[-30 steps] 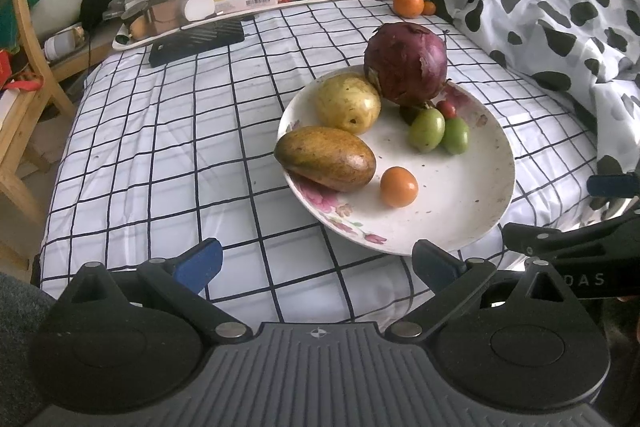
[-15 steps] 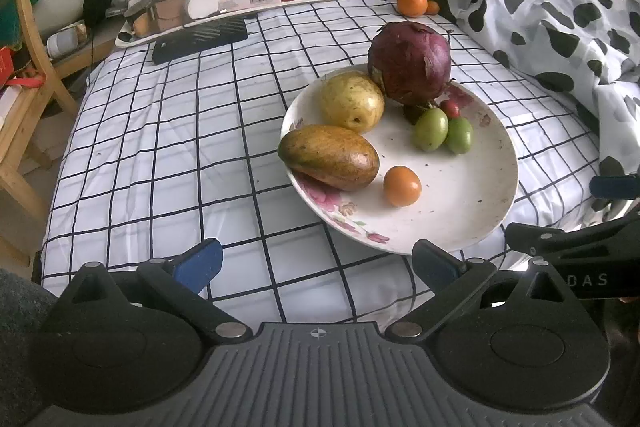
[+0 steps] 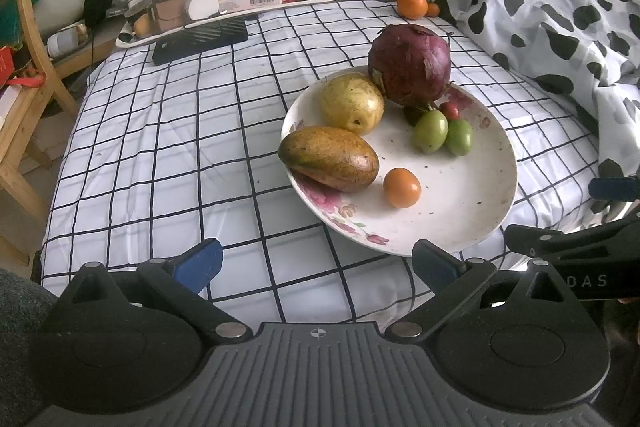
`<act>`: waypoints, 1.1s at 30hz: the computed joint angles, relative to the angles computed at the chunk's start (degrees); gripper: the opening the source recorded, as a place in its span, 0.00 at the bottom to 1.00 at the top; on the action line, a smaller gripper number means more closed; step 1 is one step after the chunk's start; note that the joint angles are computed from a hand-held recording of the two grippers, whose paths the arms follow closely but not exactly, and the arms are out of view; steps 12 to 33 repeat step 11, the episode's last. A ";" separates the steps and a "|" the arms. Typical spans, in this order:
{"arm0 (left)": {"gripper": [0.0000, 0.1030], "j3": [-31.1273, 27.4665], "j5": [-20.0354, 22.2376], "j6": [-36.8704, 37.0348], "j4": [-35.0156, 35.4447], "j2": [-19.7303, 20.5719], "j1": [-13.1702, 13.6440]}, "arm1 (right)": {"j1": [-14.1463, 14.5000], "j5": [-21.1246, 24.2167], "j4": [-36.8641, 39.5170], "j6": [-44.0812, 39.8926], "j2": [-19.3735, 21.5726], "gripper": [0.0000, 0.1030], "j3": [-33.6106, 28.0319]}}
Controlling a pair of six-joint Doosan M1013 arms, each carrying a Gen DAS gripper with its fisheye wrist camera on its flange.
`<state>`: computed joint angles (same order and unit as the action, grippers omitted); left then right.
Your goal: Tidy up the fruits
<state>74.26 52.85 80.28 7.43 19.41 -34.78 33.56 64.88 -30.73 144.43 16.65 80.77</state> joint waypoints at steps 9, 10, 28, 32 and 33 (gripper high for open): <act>1.00 0.10 0.07 -0.03 0.56 -0.05 -0.09 | 0.00 -0.01 0.00 0.02 0.00 1.00 0.00; 1.00 0.15 0.05 -0.08 0.70 -0.07 -0.14 | 0.00 0.00 0.01 -0.01 0.01 1.00 -0.02; 1.00 0.16 0.01 -0.28 0.83 -0.08 -0.19 | 0.00 0.00 0.01 -0.01 0.01 1.00 -0.02; 1.00 0.16 0.01 -0.28 0.83 -0.08 -0.19 | 0.00 0.00 0.01 -0.01 0.01 1.00 -0.02; 1.00 0.16 0.01 -0.28 0.83 -0.08 -0.19 | 0.00 0.00 0.01 -0.01 0.01 1.00 -0.02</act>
